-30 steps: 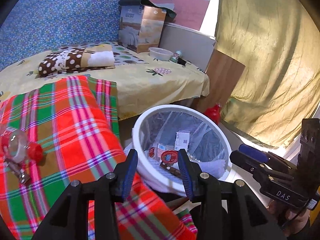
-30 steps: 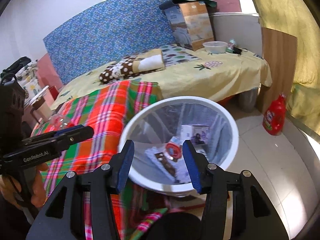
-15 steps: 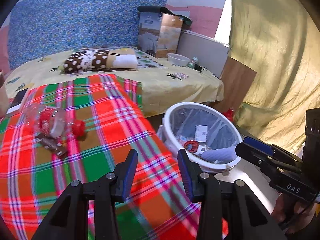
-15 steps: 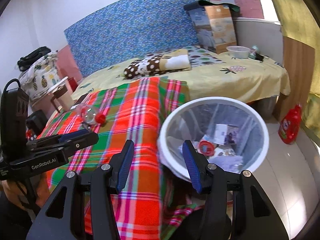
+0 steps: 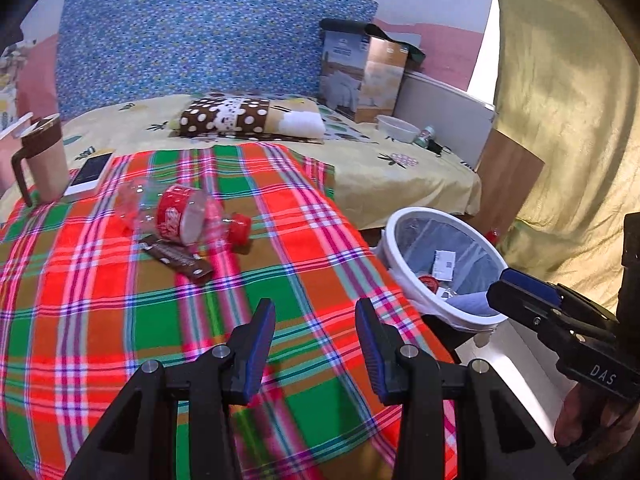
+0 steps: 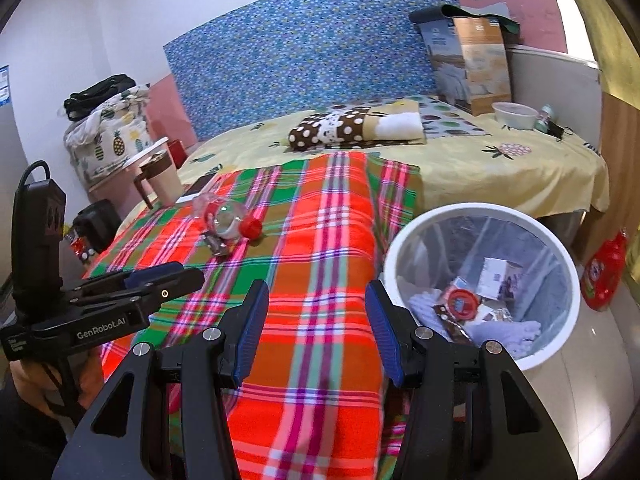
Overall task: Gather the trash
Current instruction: 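Move both open tools back over the remaining trash on the bed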
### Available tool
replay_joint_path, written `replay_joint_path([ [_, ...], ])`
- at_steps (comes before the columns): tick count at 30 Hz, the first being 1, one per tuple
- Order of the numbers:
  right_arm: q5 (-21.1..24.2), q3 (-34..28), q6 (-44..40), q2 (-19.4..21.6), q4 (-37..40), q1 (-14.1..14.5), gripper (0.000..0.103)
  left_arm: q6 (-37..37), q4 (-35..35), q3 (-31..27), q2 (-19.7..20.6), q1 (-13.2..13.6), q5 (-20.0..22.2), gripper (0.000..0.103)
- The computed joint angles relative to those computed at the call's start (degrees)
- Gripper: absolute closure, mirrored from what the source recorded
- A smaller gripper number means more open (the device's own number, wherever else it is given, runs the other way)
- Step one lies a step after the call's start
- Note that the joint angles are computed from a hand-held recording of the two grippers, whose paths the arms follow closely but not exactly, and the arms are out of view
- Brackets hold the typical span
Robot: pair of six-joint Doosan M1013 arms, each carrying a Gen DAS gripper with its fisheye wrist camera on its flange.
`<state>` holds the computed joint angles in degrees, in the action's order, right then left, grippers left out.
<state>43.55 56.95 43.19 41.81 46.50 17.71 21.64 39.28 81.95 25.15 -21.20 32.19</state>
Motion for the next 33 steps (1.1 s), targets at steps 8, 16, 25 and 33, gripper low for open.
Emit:
replay_joint_path([
  [8,0.9,-0.4,-1.4,0.0,-0.2,0.9,0.051,-5.1,2.9,2.7,-1.8,-0.1,0.6,0.062],
  [16,4.0,-4.1,-4.0,1.6,-0.3,1.9,0.051,-9.9,5.9,4.5,-3.4,0.5,2.3,0.062],
  [25,9.4,-10.9,-4.9,5.1,-2.2,3.5,0.051,-13.8,8.4,6.0,-4.8,2.0,3.8,0.062],
  [33,13.3,-18.0,-2.6,9.1,-5.6,4.5,0.051,-13.8,8.4,5.6,-4.8,3.5,4.4,0.062],
])
